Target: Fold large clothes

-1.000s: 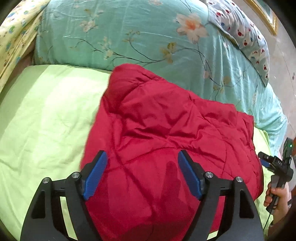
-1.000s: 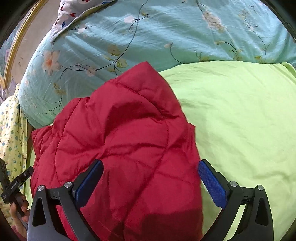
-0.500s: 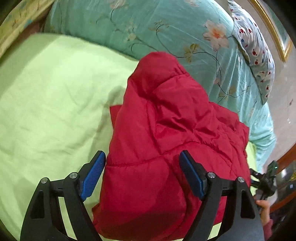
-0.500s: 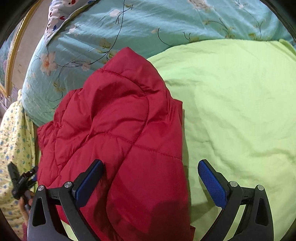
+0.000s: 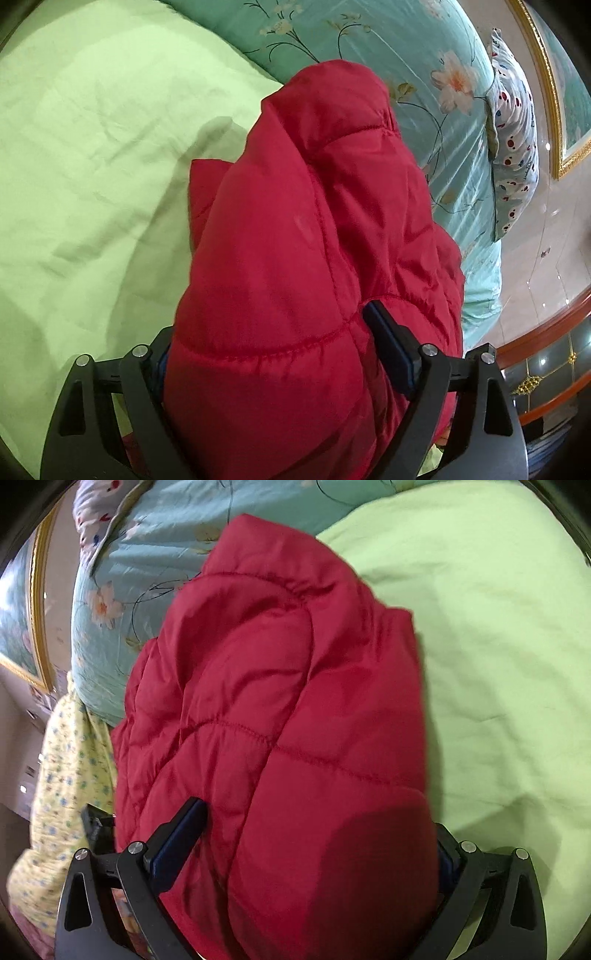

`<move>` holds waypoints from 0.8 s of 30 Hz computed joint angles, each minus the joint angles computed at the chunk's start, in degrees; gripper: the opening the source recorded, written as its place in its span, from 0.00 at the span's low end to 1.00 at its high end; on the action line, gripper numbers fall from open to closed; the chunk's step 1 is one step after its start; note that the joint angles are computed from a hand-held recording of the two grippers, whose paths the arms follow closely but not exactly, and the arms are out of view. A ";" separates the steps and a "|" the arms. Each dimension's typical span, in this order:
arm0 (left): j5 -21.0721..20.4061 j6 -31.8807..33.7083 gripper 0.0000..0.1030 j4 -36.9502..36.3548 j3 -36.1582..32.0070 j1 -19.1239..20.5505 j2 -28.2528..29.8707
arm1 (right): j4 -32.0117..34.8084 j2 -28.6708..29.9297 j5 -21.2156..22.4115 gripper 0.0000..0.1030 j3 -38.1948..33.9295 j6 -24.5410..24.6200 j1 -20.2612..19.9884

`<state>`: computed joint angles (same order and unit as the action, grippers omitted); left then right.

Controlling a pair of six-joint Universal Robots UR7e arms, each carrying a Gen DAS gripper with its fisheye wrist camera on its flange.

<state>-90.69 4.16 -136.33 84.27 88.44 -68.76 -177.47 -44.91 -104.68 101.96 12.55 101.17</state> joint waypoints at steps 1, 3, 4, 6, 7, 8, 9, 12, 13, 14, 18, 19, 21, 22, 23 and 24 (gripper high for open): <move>0.12 0.61 0.76 -0.10 0.14 -0.20 -0.10 | 0.80 0.31 -0.08 0.97 -0.65 -0.07 0.25; 0.79 2.61 0.62 -0.49 1.25 -0.94 -1.06 | 2.77 0.77 -1.55 0.91 -1.75 0.15 1.01; 1.02 3.04 0.60 -0.46 1.49 -1.22 -1.40 | 3.50 0.93 -2.34 0.85 -2.21 0.13 1.49; 0.85 3.40 0.54 -0.40 1.98 -1.42 -2.15 | 4.03 0.54 -2.83 0.73 -2.07 -0.55 2.02; 0.99 3.48 0.53 -0.40 2.34 -1.71 -2.62 | 4.02 0.29 -2.74 0.66 -1.87 -0.59 2.19; 1.12 3.48 0.52 -0.28 2.26 -2.03 -2.70 | 3.89 -0.05 -2.71 0.59 -1.57 -0.45 2.45; 1.11 3.74 0.50 -0.26 2.76 -2.21 -3.31 | 3.74 -0.35 -2.83 0.56 -1.23 -0.22 2.74; 0.84 4.40 0.49 0.23 4.39 -2.82 -5.57 | 4.09 -1.05 -4.12 0.47 -0.60 0.45 4.20; 0.66 4.49 0.49 0.62 4.95 -2.95 -6.41 | 4.08 -1.21 -4.67 0.45 -0.40 0.81 4.67; 0.47 4.66 0.49 0.94 5.48 -2.93 -7.17 | 4.18 -1.54 -5.08 0.44 0.07 1.02 5.21; -0.76 5.27 0.48 2.97 8.75 -2.79 -11.57 | 3.29 -3.49 -5.05 0.42 3.58 2.09 6.93; -1.23 5.29 0.48 3.58 9.77 -2.63 -12.89 | 2.53 -4.27 -4.76 0.41 5.14 2.51 7.43; -1.88 5.70 0.48 4.76 11.84 -2.31 -15.50 | 1.13 -5.89 -4.08 0.41 8.10 3.10 7.97; -2.16 5.87 0.48 5.56 12.92 -2.09 -16.95 | 0.55 -6.60 -3.85 0.41 9.56 3.70 8.44; -2.30 5.89 0.48 6.29 13.72 -1.98 -18.07 | -0.10 -7.48 -3.57 0.41 11.30 4.15 8.79; -2.52 6.01 0.48 7.36 14.72 -1.69 -19.53 | -0.56 -8.22 -3.44 0.41 12.73 4.55 9.21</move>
